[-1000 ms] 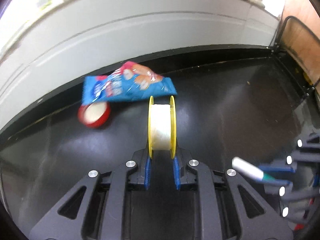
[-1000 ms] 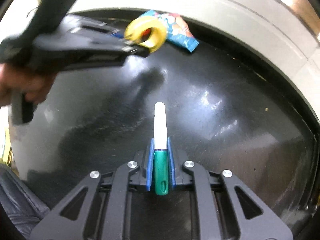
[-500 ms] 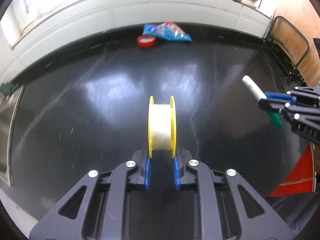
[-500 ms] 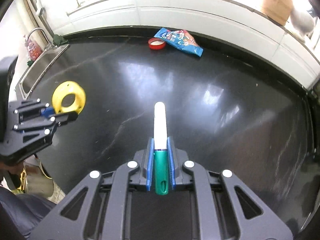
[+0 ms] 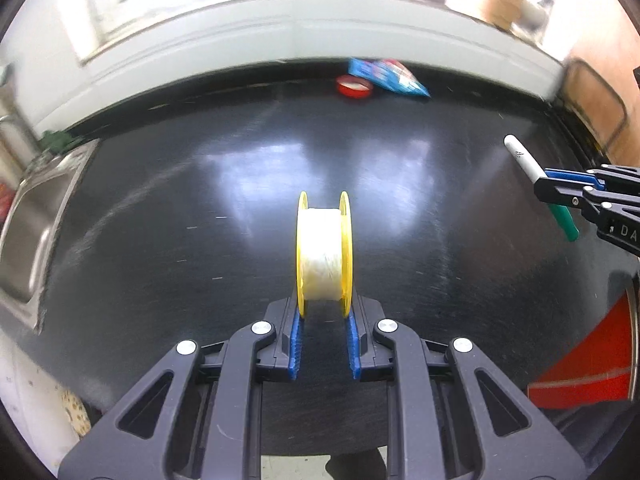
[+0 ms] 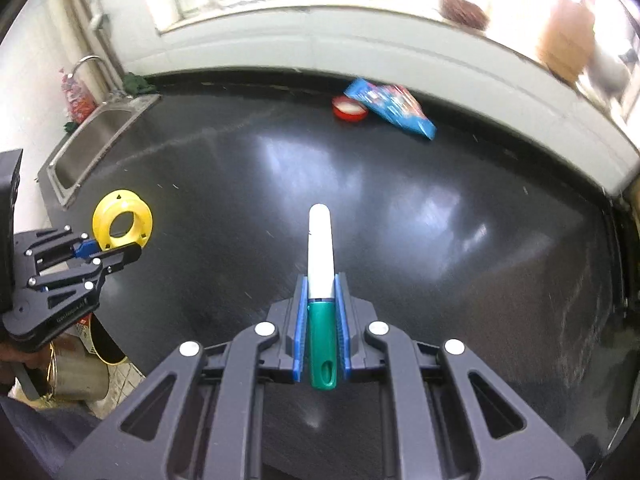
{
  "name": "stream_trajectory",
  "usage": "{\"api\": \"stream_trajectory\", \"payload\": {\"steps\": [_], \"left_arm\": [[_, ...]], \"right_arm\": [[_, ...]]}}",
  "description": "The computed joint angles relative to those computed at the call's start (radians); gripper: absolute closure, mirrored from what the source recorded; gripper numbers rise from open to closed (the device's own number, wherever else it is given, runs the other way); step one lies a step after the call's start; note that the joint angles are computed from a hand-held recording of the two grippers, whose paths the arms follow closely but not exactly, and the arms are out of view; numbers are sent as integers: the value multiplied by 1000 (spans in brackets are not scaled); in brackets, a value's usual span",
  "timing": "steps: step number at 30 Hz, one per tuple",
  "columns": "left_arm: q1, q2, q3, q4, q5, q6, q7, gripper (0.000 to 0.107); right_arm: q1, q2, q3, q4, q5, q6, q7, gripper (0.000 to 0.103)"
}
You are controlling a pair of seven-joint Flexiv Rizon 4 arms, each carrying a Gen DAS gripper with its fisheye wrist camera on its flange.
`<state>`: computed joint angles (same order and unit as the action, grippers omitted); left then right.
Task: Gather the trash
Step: 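Carry tape roll and marker over the black bin and open both tools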
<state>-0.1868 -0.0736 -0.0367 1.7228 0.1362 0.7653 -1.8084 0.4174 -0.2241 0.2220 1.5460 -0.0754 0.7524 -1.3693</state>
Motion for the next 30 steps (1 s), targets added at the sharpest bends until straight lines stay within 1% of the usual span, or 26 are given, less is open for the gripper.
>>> {"api": "stream_trajectory", "payload": {"steps": [5, 9, 11, 13, 16, 20, 23, 24, 26, 30], "left_arm": [[30, 117, 32, 74, 97, -22, -120, 89], [90, 268, 35, 173, 189, -90, -233, 89], [126, 341, 33, 224, 210, -129, -271, 89], [164, 436, 42, 295, 224, -177, -306, 89], [216, 566, 50, 393, 225, -249, -346, 89], [290, 728, 92, 513, 202, -335, -375, 89], [348, 823, 124, 581, 193, -367, -379, 89], [365, 842, 128, 596, 189, -374, -376, 89], [402, 884, 151, 629, 186, -386, -360, 89], [461, 915, 181, 674, 162, -359, -331, 89]], "right_arm": [[57, -76, 45, -136, 33, -14, -94, 89], [129, -148, 88, -256, 72, -61, -187, 89], [179, -195, 118, -333, 95, -110, -248, 89], [231, -237, 136, -402, 112, -162, -293, 89], [306, -300, 155, -506, 147, -256, -341, 89], [401, -380, 161, -644, 186, -389, -372, 89], [471, -439, 143, -730, 197, -466, -366, 89], [495, -473, 139, -782, 201, -511, -353, 89], [530, -513, 123, -842, 208, -554, -331, 89], [600, -596, 87, -973, 203, -624, -306, 89]]}}
